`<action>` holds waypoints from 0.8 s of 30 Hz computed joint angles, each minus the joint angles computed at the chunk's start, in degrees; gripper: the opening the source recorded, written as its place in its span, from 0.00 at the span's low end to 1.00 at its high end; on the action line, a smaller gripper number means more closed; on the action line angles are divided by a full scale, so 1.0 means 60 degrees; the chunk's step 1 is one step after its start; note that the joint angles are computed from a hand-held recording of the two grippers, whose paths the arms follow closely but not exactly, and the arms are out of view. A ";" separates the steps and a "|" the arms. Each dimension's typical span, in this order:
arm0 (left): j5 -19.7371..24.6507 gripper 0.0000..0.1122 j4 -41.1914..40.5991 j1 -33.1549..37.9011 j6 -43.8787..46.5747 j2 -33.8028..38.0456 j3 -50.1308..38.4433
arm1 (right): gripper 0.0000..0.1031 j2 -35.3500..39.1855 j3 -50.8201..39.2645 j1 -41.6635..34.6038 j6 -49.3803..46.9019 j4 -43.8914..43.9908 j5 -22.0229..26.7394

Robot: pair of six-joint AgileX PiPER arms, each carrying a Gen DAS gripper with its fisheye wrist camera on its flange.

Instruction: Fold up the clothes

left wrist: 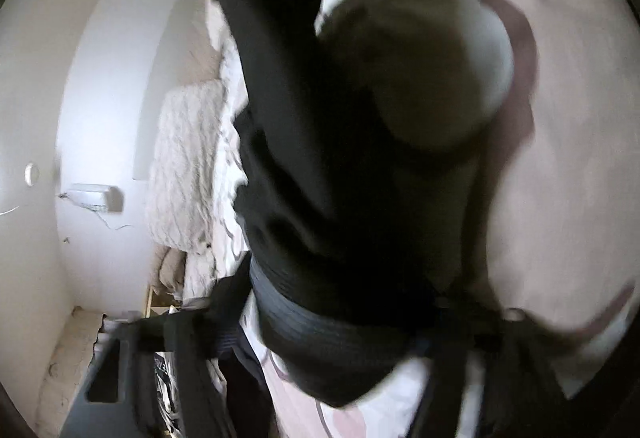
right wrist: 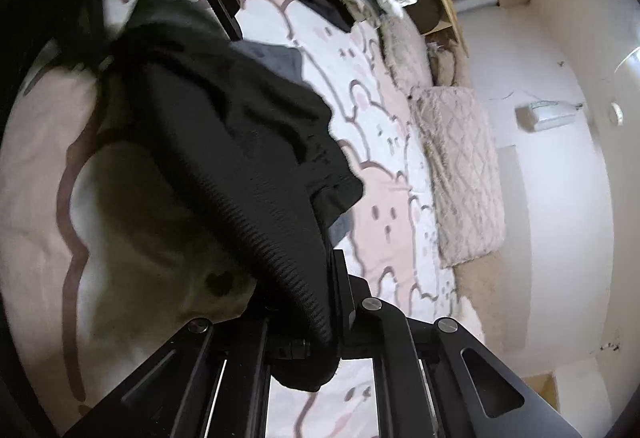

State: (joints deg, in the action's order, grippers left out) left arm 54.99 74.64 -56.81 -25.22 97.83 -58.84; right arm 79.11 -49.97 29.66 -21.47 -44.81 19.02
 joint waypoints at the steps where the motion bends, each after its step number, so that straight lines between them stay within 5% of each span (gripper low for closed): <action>1: -0.0005 0.38 0.0190 -0.0061 -0.0035 -0.0086 0.0153 | 0.07 -0.0059 0.0164 0.0022 0.0156 -0.0126 -0.0046; 3: -0.0009 0.43 0.0570 -0.0184 -0.0106 -0.0259 0.0463 | 0.07 -0.0161 0.0476 0.0066 0.0539 -0.0437 -0.0129; 5: 0.0228 0.63 0.1603 -0.0470 -0.0589 -0.0384 0.1006 | 0.07 -0.0207 0.0695 0.0078 0.1095 -0.0871 -0.0164; 6: 0.0333 0.82 0.2346 -0.0641 -0.0982 -0.0497 0.1411 | 0.07 -0.0229 0.0780 0.0065 0.1277 -0.0991 -0.0180; 11: 0.0018 0.87 0.3122 -0.0791 -0.0844 -0.0624 0.1839 | 0.07 -0.0154 0.0715 -0.0059 0.1254 -0.0794 -0.0259; 14: -0.0403 0.63 0.1770 -0.0459 0.0299 -0.0371 0.1105 | 0.07 -0.0154 0.0722 -0.0128 0.1171 -0.0762 -0.0343; 16: -0.0620 0.32 0.0586 -0.0178 0.1098 -0.0289 0.0629 | 0.07 -0.0177 0.0817 -0.0152 0.1314 -0.1047 -0.0431; 24: -0.0417 0.22 -0.5841 0.2116 0.3609 -0.0611 -0.2891 | 0.07 -0.0234 0.0412 0.0144 0.1659 -0.1917 -0.0032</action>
